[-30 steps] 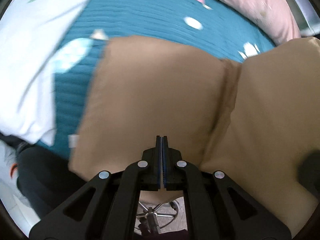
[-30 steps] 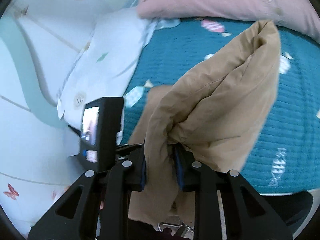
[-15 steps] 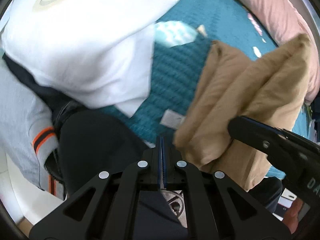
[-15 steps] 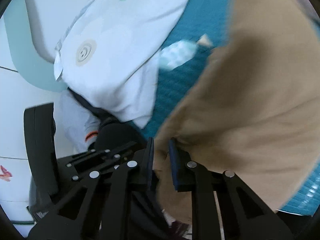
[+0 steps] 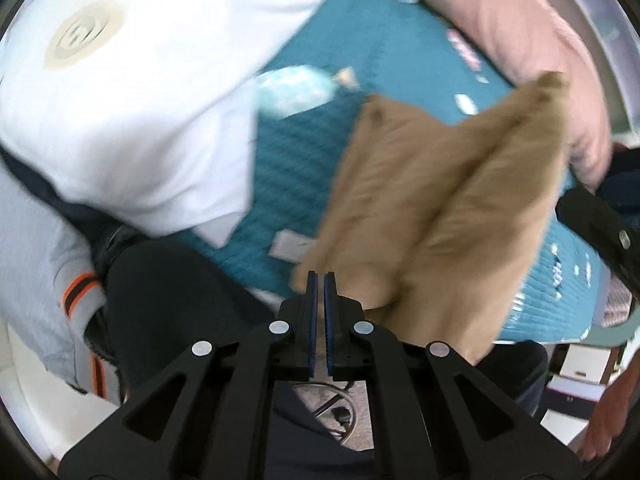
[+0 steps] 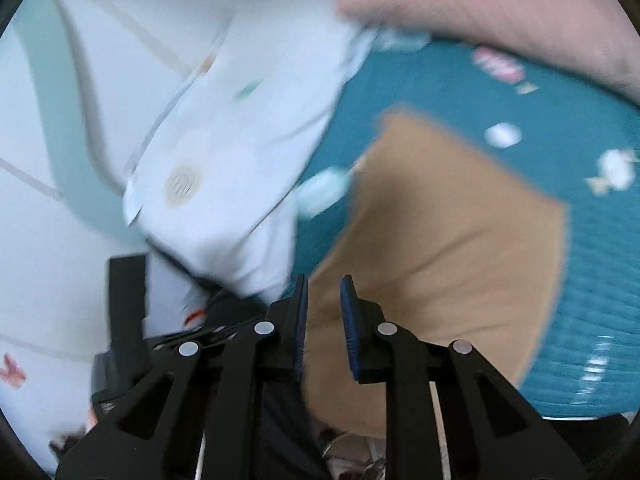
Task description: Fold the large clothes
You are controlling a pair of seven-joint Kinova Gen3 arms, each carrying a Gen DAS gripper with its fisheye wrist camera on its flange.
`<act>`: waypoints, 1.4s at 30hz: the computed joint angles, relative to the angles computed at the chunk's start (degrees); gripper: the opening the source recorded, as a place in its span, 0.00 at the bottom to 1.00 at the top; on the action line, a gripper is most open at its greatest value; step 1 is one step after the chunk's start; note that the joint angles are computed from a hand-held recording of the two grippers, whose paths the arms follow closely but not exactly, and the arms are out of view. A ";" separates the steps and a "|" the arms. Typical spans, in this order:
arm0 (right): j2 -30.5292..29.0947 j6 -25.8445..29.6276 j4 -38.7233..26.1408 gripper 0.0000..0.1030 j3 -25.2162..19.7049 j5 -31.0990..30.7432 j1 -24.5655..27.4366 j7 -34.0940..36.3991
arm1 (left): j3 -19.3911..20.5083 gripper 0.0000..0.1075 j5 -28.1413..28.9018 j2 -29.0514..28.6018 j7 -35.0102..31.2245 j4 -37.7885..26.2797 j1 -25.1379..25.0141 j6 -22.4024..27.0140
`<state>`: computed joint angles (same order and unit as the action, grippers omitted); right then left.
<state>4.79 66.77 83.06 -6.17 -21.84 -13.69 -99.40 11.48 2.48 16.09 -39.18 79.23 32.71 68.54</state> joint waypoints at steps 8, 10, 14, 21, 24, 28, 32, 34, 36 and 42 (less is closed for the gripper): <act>2.72 -2.50 -0.57 0.08 2.73 1.39 4.39 -1.47 | 0.22 0.03 -4.44 11.87 -2.66 -17.92 7.39 8.75; 5.92 -2.42 -2.49 0.07 2.19 1.34 4.44 -1.25 | -0.47 0.02 -4.04 14.44 -2.47 -19.55 8.29 10.87; 13.18 1.09 -8.24 0.06 0.65 1.08 3.99 -0.09 | -1.64 0.02 0.07 14.18 -0.65 -13.67 6.13 7.32; 20.34 -0.02 -9.38 0.05 -0.41 4.81 -0.08 -2.89 | -2.10 0.02 0.54 13.22 0.79 -8.84 4.45 4.61; 22.34 -2.53 -8.62 0.04 -0.04 7.60 -2.23 -4.28 | -2.04 0.02 0.15 13.08 0.80 -7.84 3.96 3.55; 22.83 -1.26 -10.27 0.04 -0.04 10.17 -3.62 -4.95 | -1.58 0.02 1.27 12.85 0.37 -7.48 2.74 3.40; 19.54 -1.64 -8.83 0.03 -1.54 3.69 2.22 -2.14 | -1.23 0.03 2.77 12.27 -1.23 -9.80 1.70 5.23; 17.12 -2.48 -7.72 0.03 -1.49 1.96 3.83 -0.54 | -1.50 0.03 2.19 11.76 -1.90 -12.10 2.13 6.18; 14.09 -3.59 -6.22 0.03 -0.88 1.18 5.16 0.70 | -1.56 0.03 1.43 11.09 -2.80 -14.82 2.51 6.53; 9.76 -1.12 -4.65 0.07 1.51 -0.89 9.13 2.49 | -1.74 0.03 -1.95 15.74 -5.47 -28.37 3.79 10.18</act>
<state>14.55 65.65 78.41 -4.65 -22.73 -4.56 -96.91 9.74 0.53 31.83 -44.66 50.85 36.50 78.72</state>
